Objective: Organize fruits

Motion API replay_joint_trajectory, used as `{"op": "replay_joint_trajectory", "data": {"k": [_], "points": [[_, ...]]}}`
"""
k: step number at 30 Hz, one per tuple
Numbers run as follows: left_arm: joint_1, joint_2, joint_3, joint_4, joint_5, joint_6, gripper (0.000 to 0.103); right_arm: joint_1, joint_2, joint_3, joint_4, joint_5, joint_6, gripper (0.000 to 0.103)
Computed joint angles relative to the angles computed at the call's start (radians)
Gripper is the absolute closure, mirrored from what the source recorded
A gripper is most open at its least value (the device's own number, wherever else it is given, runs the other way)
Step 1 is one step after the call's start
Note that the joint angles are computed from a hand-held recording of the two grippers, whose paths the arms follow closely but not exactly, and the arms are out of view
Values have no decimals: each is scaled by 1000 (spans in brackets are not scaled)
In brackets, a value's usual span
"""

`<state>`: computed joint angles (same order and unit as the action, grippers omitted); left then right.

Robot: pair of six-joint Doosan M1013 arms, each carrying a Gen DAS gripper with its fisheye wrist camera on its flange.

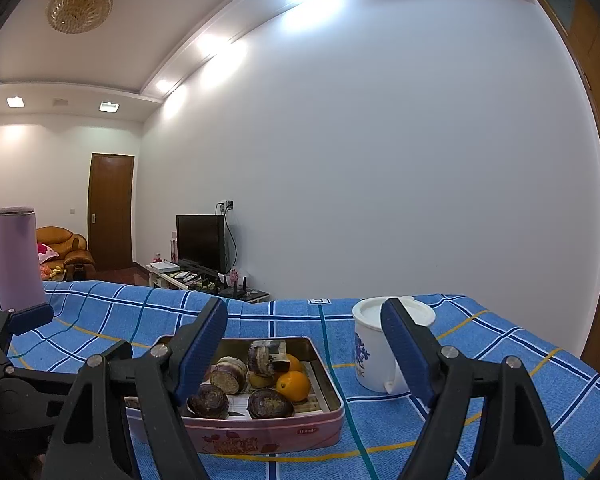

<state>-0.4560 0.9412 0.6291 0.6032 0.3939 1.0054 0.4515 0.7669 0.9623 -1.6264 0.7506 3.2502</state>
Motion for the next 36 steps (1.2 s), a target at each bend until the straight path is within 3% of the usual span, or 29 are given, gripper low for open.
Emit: {"op": "replay_joint_trajectory", "data": {"k": [8, 36], "points": [[2, 6, -15, -57, 22, 49, 0, -1, 0, -1, 5, -1, -2, 23], [0, 25, -55, -55, 79, 49, 0, -1, 0, -2, 13, 1, -7, 22]]}}
